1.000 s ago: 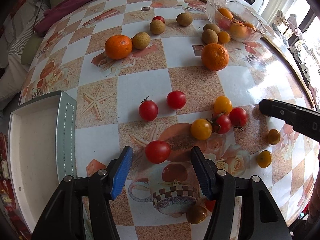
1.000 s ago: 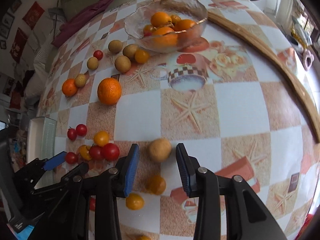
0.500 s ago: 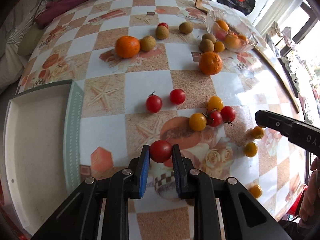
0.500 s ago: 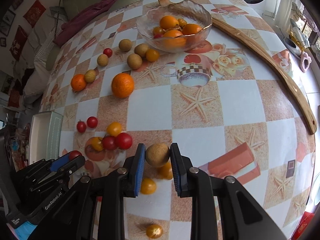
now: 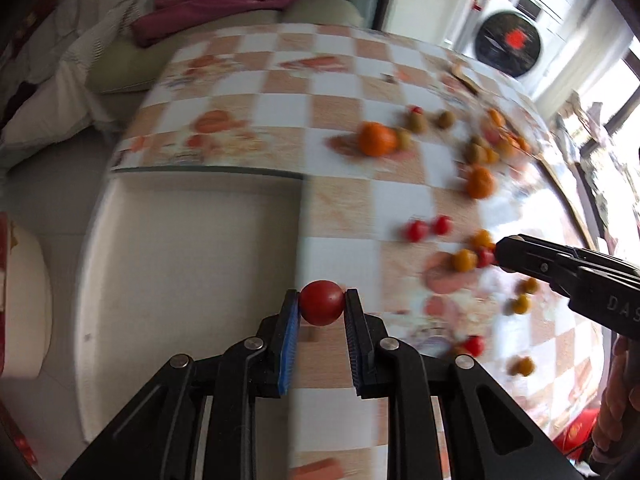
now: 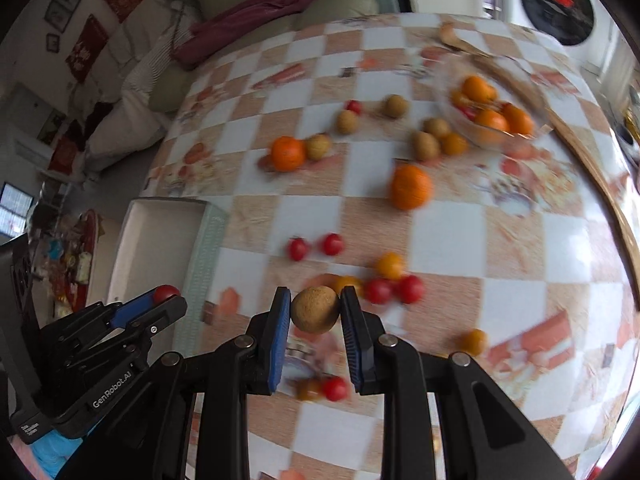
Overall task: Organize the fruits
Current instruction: 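Carry the tan fruit and red tomato in both tools over the white tray, then open both tools to drop the fruits into the white tray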
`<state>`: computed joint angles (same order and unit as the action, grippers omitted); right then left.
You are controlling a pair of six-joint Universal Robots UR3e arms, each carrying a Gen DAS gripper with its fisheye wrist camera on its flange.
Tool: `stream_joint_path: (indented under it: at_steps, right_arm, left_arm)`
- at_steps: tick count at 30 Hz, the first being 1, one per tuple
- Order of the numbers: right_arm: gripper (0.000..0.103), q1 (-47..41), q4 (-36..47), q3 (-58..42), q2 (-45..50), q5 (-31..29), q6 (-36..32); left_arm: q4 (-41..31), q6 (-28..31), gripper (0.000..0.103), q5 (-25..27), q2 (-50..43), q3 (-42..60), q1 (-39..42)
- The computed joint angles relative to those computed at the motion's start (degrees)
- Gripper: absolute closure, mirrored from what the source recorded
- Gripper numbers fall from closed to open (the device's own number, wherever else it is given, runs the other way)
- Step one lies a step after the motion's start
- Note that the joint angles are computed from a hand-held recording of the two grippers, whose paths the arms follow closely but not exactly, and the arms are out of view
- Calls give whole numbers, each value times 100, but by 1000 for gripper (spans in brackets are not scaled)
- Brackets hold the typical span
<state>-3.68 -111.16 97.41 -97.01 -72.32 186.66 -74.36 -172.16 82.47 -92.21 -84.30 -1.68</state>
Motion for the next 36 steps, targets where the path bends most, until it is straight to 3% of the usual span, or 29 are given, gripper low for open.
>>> stream_joint_path:
  at_steps: [11, 19, 27, 28, 29, 30, 31, 32, 36]
  right_arm:
    - [76, 1834, -258, -2845, 2938, 126, 918]
    - [76, 2352, 423, -4743, 4711, -222, 987]
    - [75, 2543, 1316, -6041, 5515, -543, 859]
    - [73, 2562, 1307, -6074, 5535, -595, 842]
    - [68, 2572, 1368, -6164, 5569, -613, 824]
    - [63, 2568, 1395, -6214, 5587, -598, 805]
    - [50, 2530, 1327, -6144, 5557, -495, 790]
    - [39, 2522, 1272, -6082, 5507, -484, 797]
    - [26, 2508, 1041, -5892, 5238, -490, 895]
  left_arm:
    - [695, 734, 80, 367, 234, -1050, 1534]
    - [1010, 891, 79, 425, -37, -1300, 1757]
    - [1020, 998, 78, 472, -61, -1313, 1722]
    - [1033, 999, 73, 493, -62, -1314, 1712]
    - [1104, 955, 46, 594, -64, -1335, 1673]
    - [1190, 914, 29, 659, -32, -1382, 1655]
    - [1367, 893, 17, 673, 86, -1523, 1671]
    - [1520, 898, 17, 659, 202, -1646, 1683]
    - [1255, 1015, 17, 675, 182, -1498, 1649]
